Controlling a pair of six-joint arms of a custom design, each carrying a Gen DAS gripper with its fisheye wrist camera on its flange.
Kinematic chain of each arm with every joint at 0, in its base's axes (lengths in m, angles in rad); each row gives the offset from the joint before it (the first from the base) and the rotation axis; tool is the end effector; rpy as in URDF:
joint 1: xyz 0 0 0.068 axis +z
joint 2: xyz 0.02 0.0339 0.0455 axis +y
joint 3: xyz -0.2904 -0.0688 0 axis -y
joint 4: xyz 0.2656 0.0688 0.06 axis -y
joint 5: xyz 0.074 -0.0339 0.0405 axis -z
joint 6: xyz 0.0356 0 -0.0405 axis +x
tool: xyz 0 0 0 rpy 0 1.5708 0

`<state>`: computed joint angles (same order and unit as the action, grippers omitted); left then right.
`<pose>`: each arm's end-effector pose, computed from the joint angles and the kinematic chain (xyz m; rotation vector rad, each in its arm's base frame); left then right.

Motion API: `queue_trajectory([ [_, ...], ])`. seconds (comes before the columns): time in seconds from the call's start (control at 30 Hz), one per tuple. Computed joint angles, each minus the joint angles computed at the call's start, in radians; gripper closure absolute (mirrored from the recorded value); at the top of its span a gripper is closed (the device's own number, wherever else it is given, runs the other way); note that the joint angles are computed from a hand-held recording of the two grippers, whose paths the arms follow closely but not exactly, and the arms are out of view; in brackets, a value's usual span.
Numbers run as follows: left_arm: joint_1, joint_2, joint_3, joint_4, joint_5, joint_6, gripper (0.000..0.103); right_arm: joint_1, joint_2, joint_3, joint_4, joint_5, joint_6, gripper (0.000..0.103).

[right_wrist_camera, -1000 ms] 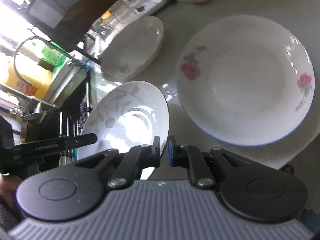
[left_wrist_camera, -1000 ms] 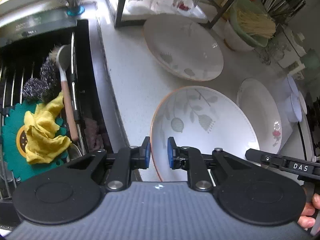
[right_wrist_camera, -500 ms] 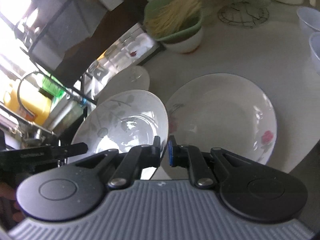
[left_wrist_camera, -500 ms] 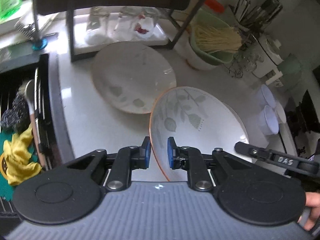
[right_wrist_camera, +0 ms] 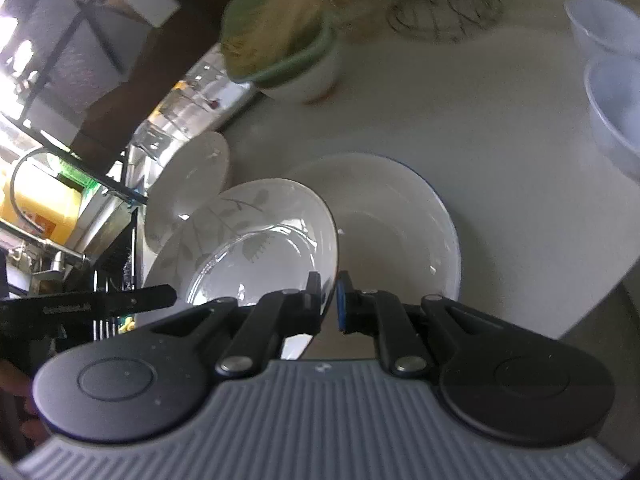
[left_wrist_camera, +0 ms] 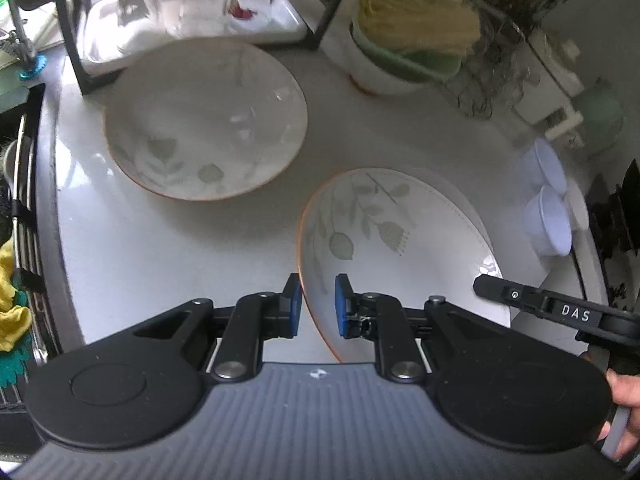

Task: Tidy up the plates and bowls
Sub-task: 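Lift the leaf-pattern plate with the left gripper over the rose-pattern plate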

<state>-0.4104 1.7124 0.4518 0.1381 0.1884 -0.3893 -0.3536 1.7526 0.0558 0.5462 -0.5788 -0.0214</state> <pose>0.2233 -0.1044 0.0682 0.0886 2.7600 -0.4853 0.1390 -0.0306 0.0333 0.2624 2.5459 0.6457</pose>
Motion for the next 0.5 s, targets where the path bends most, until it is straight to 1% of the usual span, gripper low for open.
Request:
queue_trajectory([
  [0.13,-0.044,0.051,0.034,0.004,-0.026,-0.022,0.083,-0.056,0.043,0.039,-0.043,-0.015,-0.085,0.092],
  [0.2,-0.06,0.076,0.045,0.024,-0.04,-0.043,0.083,-0.069,0.076,0.061,-0.041,-0.013,-0.11,0.092],
  [0.27,-0.074,0.104,0.068,0.026,-0.055,-0.068,0.083,-0.08,0.11,0.094,-0.065,-0.014,-0.129,0.092],
  [0.4,-0.106,0.144,0.113,0.008,-0.083,-0.089,0.083,-0.105,0.148,0.144,-0.111,-0.016,-0.175,0.092],
  [0.5,-0.135,0.166,0.144,-0.021,-0.118,-0.088,0.083,-0.09,0.162,0.167,-0.123,0.001,-0.18,0.092],
])
